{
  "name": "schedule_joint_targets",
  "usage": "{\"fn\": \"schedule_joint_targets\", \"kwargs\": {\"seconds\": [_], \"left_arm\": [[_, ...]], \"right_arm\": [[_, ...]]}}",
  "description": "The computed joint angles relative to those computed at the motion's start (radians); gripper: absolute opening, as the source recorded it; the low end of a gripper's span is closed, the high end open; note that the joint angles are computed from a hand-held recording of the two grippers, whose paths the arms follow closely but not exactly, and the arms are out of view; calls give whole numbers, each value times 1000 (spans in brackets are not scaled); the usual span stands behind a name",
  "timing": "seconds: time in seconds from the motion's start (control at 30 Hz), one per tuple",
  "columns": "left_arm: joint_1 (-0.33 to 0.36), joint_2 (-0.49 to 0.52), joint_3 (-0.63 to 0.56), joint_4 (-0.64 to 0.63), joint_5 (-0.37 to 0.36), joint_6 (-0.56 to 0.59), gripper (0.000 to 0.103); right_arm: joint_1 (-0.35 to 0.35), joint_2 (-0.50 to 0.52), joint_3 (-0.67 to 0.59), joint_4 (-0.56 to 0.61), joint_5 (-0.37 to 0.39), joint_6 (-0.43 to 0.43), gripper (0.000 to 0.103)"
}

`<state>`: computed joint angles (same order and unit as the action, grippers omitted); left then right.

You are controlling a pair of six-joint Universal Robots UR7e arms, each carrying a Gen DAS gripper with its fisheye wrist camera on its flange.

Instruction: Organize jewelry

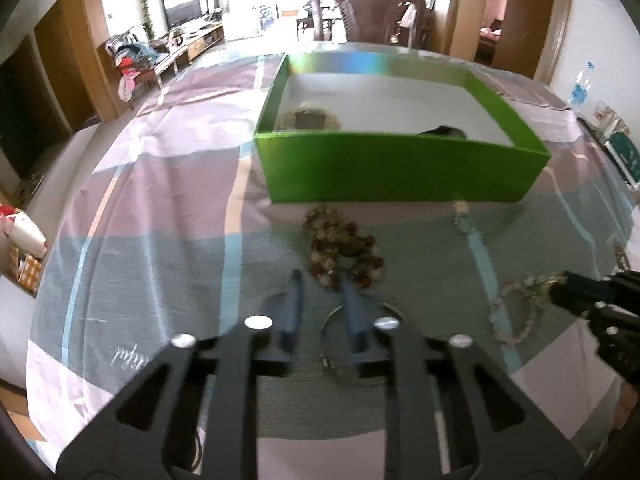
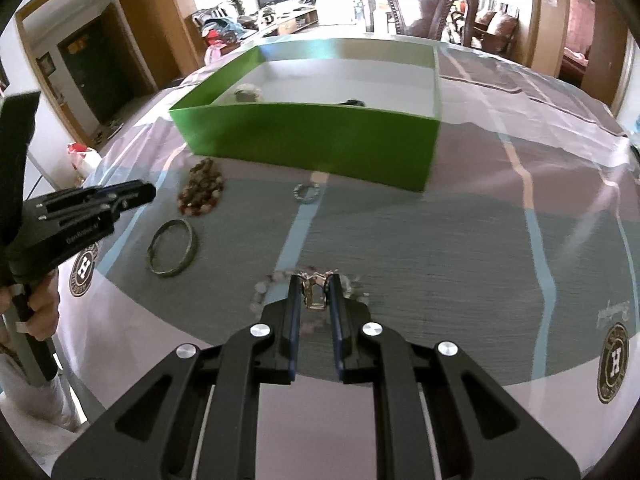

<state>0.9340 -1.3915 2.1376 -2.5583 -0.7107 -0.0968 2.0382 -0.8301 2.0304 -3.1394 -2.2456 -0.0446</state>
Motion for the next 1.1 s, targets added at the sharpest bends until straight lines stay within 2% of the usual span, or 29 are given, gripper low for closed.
{"fn": "schedule_joint_targets", "kwargs": {"seconds": [0.3,0.57,0.6,0.63,0.7,1.1], "left_arm": [[13,-6,25,57,-17,-34,33],[31,5,29,49,-18,-22,33],[31,5,29,48,-20,-20,31],[33,6,29,42,-27,-14,17],[28,7,33,43,-21,-9,4],[-19,-45,48,7,-4,-9,4]], "right_arm": [[-14,-17,16,-15,-43,31,14],[-20,-16,17,-7,-29,41,14],[-21,-16,16,-6,-26,40,14],[-22,-14,15,-6,-23,38,14],[-21,-12,15,-7,-21,37,14],[4,-25,15,-48,-29,6,14]]}}
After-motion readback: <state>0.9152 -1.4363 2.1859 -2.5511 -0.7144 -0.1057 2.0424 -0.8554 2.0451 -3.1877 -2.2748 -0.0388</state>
